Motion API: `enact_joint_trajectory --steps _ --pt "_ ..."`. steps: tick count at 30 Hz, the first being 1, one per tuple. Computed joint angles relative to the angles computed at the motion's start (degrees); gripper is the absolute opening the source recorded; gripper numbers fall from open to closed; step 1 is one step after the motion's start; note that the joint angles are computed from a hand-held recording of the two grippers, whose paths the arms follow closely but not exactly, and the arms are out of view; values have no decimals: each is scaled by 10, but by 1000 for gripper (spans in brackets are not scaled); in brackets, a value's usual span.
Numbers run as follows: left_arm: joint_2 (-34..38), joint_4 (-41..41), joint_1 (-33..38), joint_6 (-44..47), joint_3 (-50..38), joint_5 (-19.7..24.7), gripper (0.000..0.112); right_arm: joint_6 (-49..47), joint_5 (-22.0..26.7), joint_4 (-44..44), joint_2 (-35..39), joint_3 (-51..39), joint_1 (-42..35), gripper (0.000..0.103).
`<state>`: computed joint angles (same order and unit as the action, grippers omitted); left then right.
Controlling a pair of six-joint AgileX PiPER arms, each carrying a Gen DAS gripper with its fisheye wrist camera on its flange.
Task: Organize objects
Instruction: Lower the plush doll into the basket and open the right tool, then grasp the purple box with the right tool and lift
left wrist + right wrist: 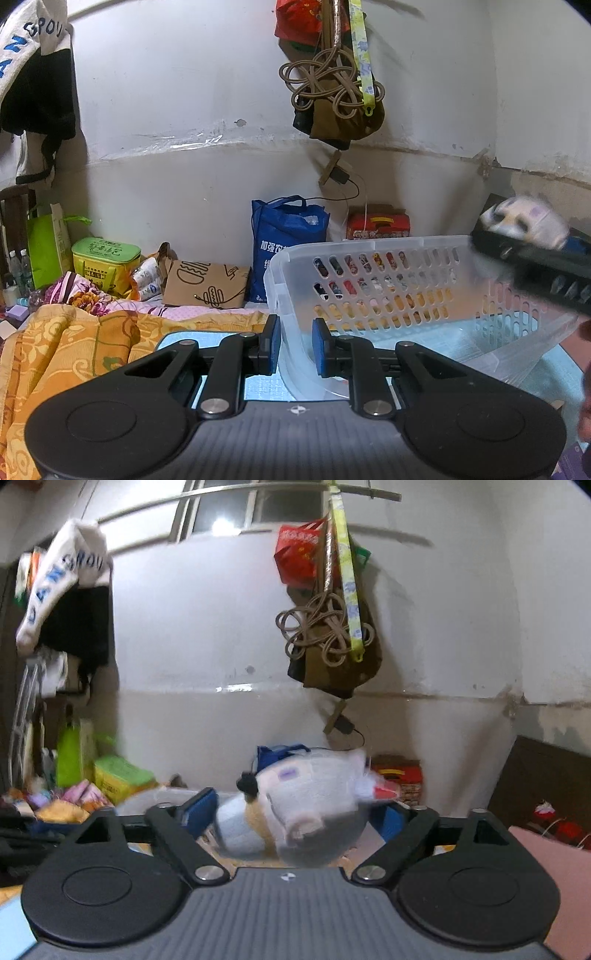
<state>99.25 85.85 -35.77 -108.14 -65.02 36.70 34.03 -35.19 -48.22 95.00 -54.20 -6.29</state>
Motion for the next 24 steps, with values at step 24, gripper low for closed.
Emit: enact_joint_trajectory --steps 24 --pt "6 22 -7 -22 2 12 23 -145 -241 -85 -36 344 -311 67"
